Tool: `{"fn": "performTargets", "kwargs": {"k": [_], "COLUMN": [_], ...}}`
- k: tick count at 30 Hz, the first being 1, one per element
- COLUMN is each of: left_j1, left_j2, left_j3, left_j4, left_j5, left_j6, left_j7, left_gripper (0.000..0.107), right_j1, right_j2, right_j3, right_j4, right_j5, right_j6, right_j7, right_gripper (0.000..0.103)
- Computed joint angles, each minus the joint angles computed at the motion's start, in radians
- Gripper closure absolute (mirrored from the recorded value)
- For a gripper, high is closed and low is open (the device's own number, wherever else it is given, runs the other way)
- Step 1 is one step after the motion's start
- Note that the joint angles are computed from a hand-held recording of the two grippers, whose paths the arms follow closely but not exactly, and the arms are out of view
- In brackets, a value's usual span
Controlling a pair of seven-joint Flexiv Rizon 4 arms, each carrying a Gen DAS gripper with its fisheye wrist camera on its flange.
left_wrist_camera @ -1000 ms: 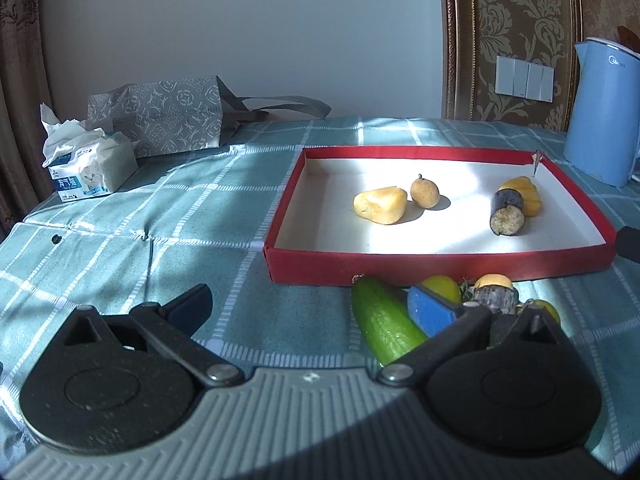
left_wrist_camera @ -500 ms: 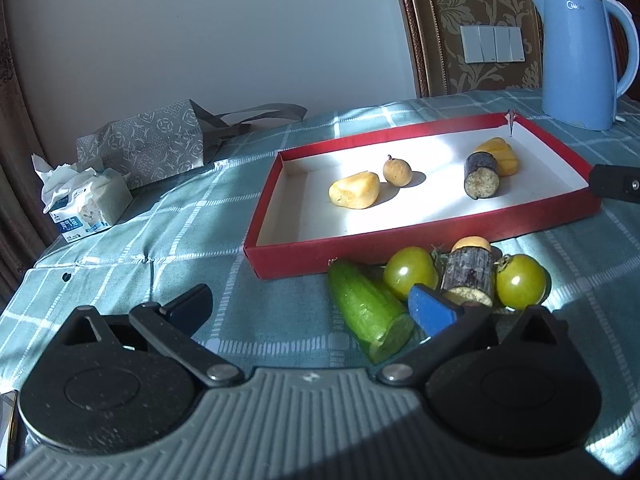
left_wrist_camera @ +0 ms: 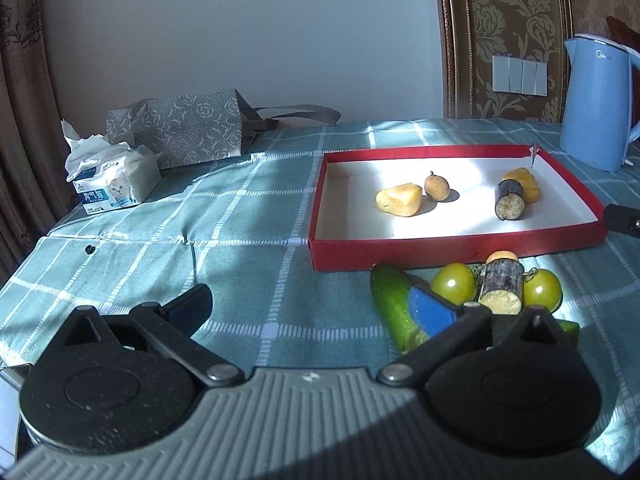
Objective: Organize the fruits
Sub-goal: 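Move the left gripper toward the green cucumber pieces beside the tray, then close the left gripper on the short green cucumber piece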
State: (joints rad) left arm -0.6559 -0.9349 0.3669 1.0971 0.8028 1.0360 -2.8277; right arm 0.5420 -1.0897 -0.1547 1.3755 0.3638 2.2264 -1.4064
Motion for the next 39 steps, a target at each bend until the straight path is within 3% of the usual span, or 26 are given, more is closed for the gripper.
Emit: {"fn": "performTargets", "kwargs": {"k": [7,12,18,21,25,30,39], "left_j1": [0.035,-0.003,0.020,0.015,0.026,0.031,0.050], "left_j2": [-0.021,-0.072,-0.080,-0.099,-0.114,-0.117,-0.115], "left_j3": [-0.053,-0.015,-0.040,-0.037,-0.048,-0.045,-0.055], "left_j4": [-0.029,-0.110,-0.105,-0.130,-0.142,-0.132,-0.105], "left_j5": [-0.062,-0.067,-0.094,-0.105,-0.126,-0.147,-0.197], "left_j6": [0.060,-0.044,-0.002,-0.025,-0.025,-0.013,0.049], "left_j7": [0.101,0.160,0.200,0.235,0.267,0.271,0.298], "left_gripper": [0.004,0.004,0.004,0.004,0.017,0.020,0.042], "right_j1": [0.005,0.007,0.007,0.006,0.006,0.005,0.012], "right_j2": [-0.001,-0.003,-0.002,-0.003,-0.002,0.000,0.000], "right_j3": [-0.008,-0.011,-0.010,-0.008,-0.009,-0.008,-0.015], "right_j4": [-0.004,-0.007,-0.005,-0.006,-0.006,-0.002,-0.003], "right_j5": [0.013,0.013,0.013,0.012,0.015,0.013,0.022], "right_j6": [-0.014,-0.015,-0.009,-0.009,-0.008,-0.008,-0.016], "right_j7": [0.000,0.001,0.001,0.000,0.000,-0.002,-0.005], "right_gripper": [0.044,0.044,0.044,0.044,0.044,0.044,0.044]}}
